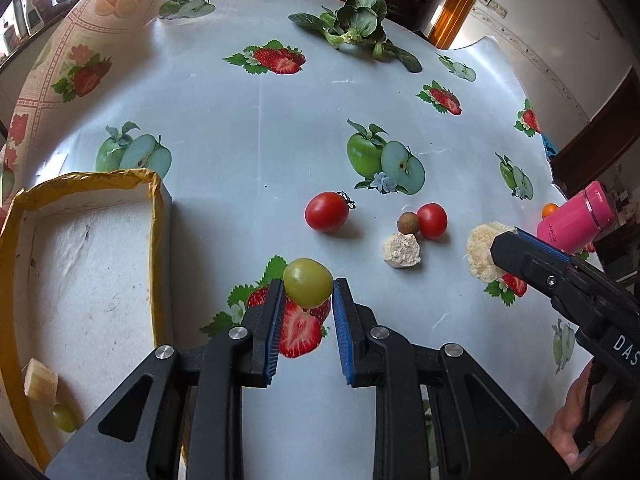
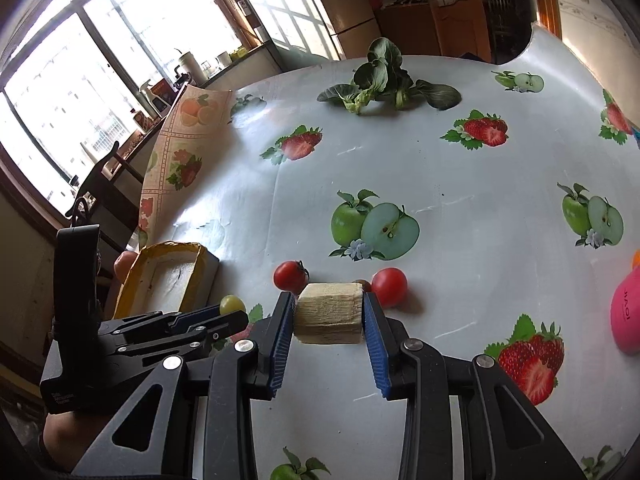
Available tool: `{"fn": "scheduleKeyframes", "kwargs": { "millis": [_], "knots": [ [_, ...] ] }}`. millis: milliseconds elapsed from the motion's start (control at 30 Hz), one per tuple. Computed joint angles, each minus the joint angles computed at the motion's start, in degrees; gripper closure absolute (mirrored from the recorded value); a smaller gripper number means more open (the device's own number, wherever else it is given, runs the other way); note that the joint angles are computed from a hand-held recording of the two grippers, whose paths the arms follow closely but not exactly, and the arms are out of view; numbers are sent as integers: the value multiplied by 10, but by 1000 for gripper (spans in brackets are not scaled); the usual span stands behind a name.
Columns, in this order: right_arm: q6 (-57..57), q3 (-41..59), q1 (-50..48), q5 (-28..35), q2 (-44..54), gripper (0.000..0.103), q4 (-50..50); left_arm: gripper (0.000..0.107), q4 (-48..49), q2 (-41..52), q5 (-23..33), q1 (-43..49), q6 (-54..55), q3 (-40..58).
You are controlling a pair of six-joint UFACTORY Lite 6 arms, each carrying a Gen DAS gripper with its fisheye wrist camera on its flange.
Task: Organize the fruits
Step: 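Carry the grape and white cube over the yellow-rimmed tray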
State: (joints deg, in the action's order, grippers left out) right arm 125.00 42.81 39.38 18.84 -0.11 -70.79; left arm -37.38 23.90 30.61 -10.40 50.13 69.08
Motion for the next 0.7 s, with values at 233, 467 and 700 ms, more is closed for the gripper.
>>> {"fn": "scheduleKeyframes", "kwargs": {
  "millis": [233, 467, 700],
  "knots": [
    [-10, 13, 80, 55, -17, 68, 61, 86, 10, -101, 3, 35, 8, -81],
    [0, 56, 148, 93, 9, 68, 86, 86, 10, -168, 16, 96, 42, -139],
    [-15, 134, 207, 128, 68, 68, 115, 86, 8, -200, 35, 168, 89, -159]
  ]
}}
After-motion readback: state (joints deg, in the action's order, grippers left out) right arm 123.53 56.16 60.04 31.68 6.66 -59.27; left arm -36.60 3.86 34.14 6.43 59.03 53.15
